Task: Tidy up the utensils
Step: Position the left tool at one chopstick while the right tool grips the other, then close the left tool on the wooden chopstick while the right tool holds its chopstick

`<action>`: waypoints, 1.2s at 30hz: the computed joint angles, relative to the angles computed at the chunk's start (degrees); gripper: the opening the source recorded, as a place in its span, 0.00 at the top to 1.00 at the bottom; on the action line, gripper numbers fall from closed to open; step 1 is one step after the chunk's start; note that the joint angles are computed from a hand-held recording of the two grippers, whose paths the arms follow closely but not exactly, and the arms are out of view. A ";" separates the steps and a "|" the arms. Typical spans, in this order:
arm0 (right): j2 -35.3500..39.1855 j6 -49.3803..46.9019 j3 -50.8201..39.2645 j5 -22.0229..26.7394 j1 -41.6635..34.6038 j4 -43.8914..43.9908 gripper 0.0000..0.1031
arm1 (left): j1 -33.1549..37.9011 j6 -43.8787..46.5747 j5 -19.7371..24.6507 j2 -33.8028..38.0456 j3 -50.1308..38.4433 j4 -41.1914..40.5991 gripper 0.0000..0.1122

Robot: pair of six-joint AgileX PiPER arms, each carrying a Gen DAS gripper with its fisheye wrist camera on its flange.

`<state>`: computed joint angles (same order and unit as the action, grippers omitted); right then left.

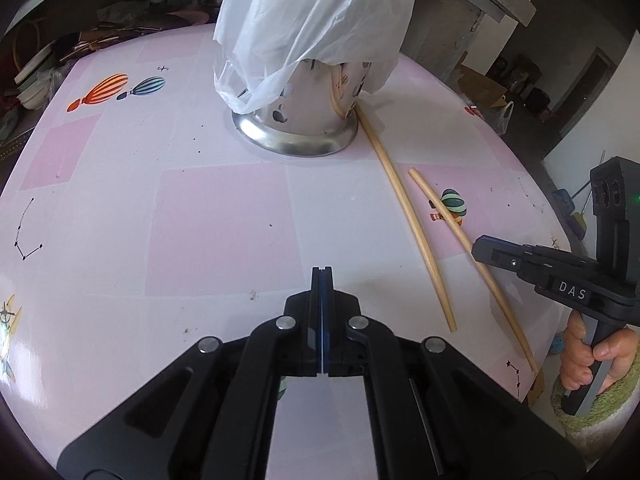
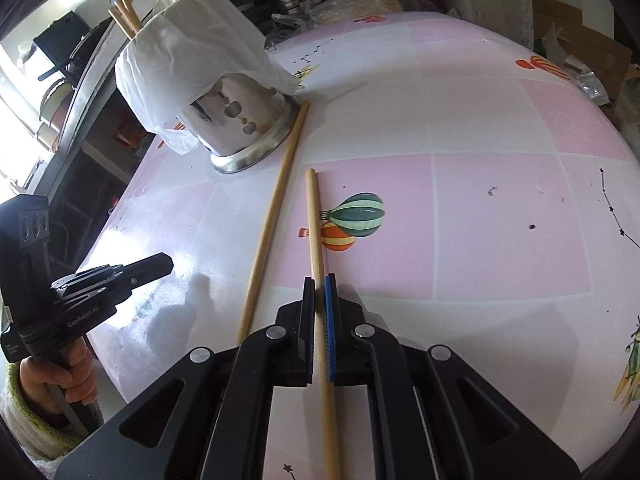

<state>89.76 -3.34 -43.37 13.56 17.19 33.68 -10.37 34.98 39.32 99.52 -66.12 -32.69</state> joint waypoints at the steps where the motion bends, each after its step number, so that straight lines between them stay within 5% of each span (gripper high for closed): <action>1: -0.15 -0.06 0.15 0.06 -0.31 -0.04 0.95 | -0.24 0.02 0.57 0.37 -0.76 -0.34 1.00; 9: -1.48 5.28 1.65 -0.93 -1.57 -5.11 0.95 | -4.76 1.07 3.54 4.56 -7.55 -2.67 0.99; 13: -2.52 4.65 2.78 -1.08 -3.11 -4.24 0.95 | -9.56 -1.34 4.86 8.14 -12.61 0.60 0.79; 22: -3.89 -4.99 4.98 -1.26 -5.24 5.16 0.95 | -17.57 -12.88 -2.12 11.47 -14.48 16.31 0.80; 26: -4.02 -9.23 5.40 -1.11 -5.88 9.30 0.95 | -18.65 -15.10 -5.05 10.67 -12.76 20.97 0.89; 36: -4.26 -12.21 6.20 -1.72 -5.90 12.58 0.95 | -14.30 -3.93 -4.08 4.94 -5.32 14.25 0.93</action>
